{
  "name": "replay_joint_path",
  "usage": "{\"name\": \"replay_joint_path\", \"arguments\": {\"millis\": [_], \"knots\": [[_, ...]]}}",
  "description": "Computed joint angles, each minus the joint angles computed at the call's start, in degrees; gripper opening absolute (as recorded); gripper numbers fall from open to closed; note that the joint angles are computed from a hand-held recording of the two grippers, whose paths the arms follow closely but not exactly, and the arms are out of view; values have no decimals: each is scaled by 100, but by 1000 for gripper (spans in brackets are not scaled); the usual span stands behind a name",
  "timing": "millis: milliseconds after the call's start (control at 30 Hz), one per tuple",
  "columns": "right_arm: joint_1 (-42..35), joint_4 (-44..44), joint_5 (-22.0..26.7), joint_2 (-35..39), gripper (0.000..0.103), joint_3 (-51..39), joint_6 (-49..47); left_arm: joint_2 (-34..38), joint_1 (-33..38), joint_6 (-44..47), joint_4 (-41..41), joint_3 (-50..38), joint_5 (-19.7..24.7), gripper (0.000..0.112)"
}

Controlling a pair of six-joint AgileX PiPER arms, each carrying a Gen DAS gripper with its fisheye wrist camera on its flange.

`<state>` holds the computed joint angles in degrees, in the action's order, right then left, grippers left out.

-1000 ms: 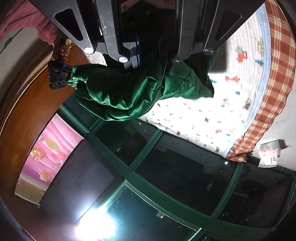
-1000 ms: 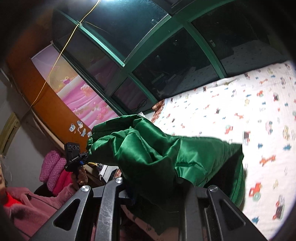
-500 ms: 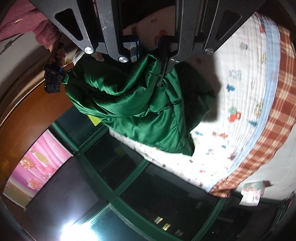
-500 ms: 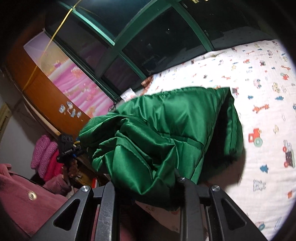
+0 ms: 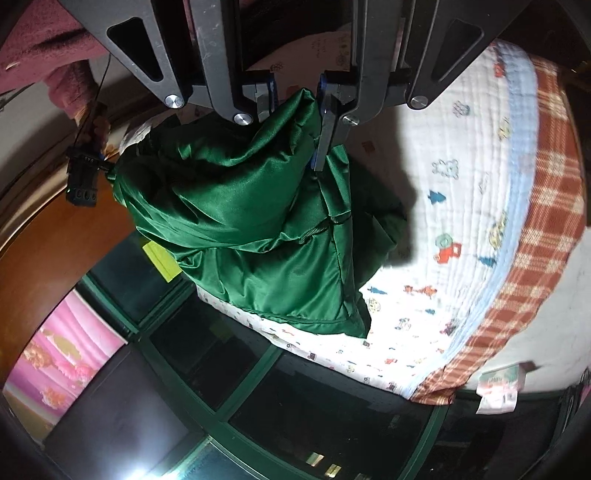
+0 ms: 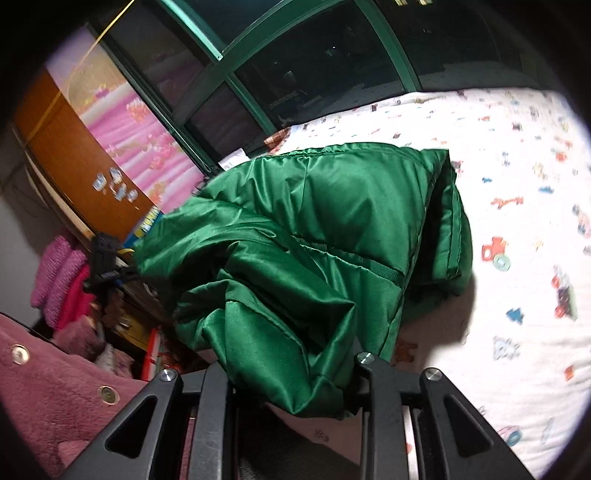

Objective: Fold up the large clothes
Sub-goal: 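Lift the hem with both grippers and fold it over toward the collar, then lay the folded jacket down, open both grippers and press it flat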

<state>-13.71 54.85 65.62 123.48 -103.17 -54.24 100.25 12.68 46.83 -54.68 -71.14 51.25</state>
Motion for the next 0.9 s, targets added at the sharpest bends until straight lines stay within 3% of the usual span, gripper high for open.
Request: {"name": "replay_joint_path", "arguments": {"millis": [300,533,700,900], "knots": [[553,-962,-1279,-629,36,886,-512,-498,80,-878,1407,-455,311,18],[791,-1853,-1834,-1117,50,1346,-383,-1102,397,-1118,1666,-531,397,19],[769,-2364,-1763,-1417,54,1593,-31,-826,67,-1524,1726,-1326,564,19],[549,-2222,-1280,-1636,54,1406,237,240,-939,-2178,2040,-2881,898,19]]}}
